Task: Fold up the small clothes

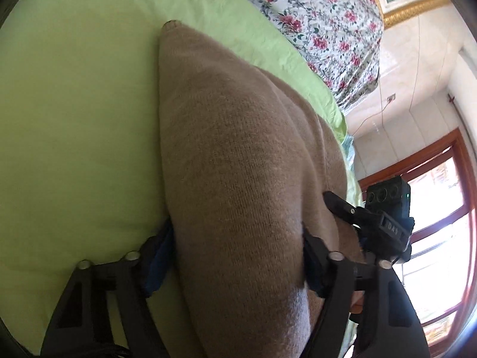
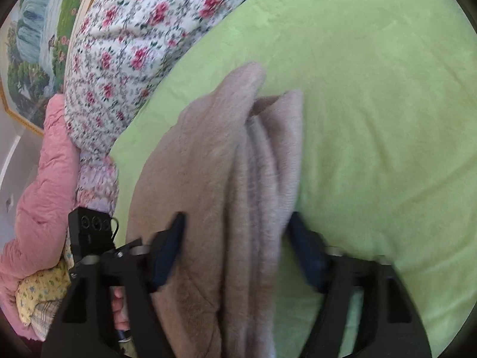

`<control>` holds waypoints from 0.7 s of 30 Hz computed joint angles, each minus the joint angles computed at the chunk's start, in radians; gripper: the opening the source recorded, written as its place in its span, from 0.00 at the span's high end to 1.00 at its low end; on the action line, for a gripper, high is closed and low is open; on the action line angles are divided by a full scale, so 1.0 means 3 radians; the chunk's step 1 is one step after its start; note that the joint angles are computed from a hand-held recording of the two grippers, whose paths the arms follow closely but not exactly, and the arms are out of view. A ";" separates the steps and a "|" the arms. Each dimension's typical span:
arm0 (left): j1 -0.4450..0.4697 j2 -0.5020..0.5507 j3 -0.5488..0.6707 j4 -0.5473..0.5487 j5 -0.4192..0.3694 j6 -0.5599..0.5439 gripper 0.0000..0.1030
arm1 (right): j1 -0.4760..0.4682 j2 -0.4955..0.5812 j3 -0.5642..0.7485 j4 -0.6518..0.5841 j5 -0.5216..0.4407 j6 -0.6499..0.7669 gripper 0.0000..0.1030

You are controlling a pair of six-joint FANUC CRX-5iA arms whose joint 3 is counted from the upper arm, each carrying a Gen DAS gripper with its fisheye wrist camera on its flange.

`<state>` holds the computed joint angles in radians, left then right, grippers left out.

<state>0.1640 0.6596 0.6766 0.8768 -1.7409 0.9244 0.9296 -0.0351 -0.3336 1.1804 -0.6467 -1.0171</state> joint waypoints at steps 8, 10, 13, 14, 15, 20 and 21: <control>0.0241 -0.0317 -0.0339 0.0157 0.0066 -0.0367 0.51 | 0.0190 0.0210 0.0352 0.0167 -0.0325 0.0175 0.70; 0.0366 -0.0396 -0.0387 0.0186 0.0061 -0.0472 0.51 | 0.0219 0.0322 0.0498 0.0233 -0.0287 0.0231 0.70; 0.0594 -0.0416 -0.0335 0.0212 -0.0024 -0.0537 0.51 | 0.0163 0.0480 0.0627 0.0482 -0.0056 0.0110 0.70; 0.0679 -0.0413 -0.0295 0.0199 -0.0046 -0.0564 0.51 | 0.0132 0.0570 0.0715 0.0564 0.0055 0.0089 0.70; 0.0735 -0.0392 -0.0237 0.0185 -0.0069 -0.0563 0.51 | 0.0108 0.0644 0.0790 0.0616 0.0138 0.0085 0.70; 0.0996 -0.0269 0.0021 0.0085 -0.0150 -0.0572 0.51 | -0.0042 0.1039 0.1190 0.0787 0.0608 0.0006 0.70; 0.1030 -0.0246 0.0051 0.0062 -0.0147 -0.0572 0.51 | -0.0061 0.1115 0.1271 0.0758 0.0681 0.0028 0.70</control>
<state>0.4731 0.5859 0.6918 0.8953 -1.7849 0.7529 0.9111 0.2994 0.0477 1.4077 -0.4423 -1.0087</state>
